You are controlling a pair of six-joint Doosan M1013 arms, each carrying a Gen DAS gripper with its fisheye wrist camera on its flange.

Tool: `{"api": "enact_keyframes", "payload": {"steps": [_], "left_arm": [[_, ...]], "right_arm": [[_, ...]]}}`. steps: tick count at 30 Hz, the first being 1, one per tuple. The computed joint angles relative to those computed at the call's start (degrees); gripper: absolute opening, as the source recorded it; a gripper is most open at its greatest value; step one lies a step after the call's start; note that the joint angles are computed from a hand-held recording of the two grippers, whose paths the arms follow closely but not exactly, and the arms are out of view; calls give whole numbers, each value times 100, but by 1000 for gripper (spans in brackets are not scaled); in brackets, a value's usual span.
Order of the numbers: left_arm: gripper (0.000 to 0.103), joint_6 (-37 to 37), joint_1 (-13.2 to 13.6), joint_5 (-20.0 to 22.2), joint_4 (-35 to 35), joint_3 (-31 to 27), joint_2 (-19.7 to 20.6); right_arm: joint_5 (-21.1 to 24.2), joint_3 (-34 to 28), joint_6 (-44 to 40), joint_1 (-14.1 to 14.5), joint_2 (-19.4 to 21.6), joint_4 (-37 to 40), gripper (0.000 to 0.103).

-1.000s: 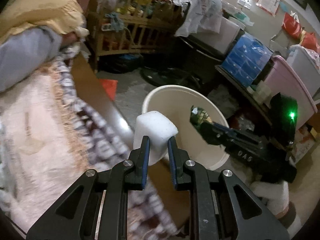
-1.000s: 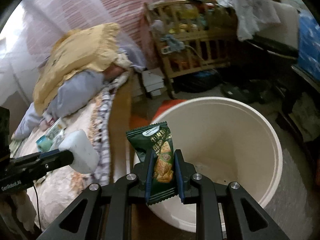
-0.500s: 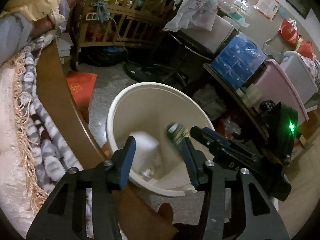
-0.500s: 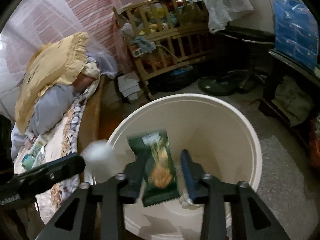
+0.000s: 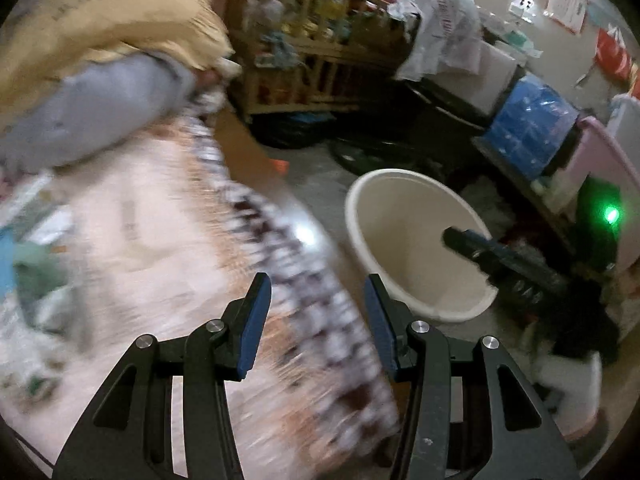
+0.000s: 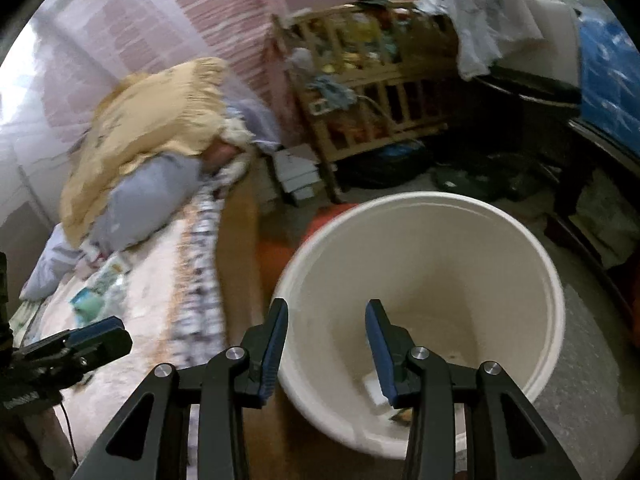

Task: Collect trash
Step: 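Move both open tools back over the trash pile on the bed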

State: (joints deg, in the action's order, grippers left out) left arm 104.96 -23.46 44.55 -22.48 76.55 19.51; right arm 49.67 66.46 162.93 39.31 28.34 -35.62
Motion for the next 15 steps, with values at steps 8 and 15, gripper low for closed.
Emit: {"api": "enact_keyframes", "payload": {"steps": [8, 15], "left_arm": [[46, -268, 319, -544, 673, 912, -825], [46, -478, 600, -699, 1024, 1328, -1237]], "right_arm": [[114, -657, -203, 434, 279, 61, 40], [223, -1260, -540, 737, 540, 169, 43]]}}
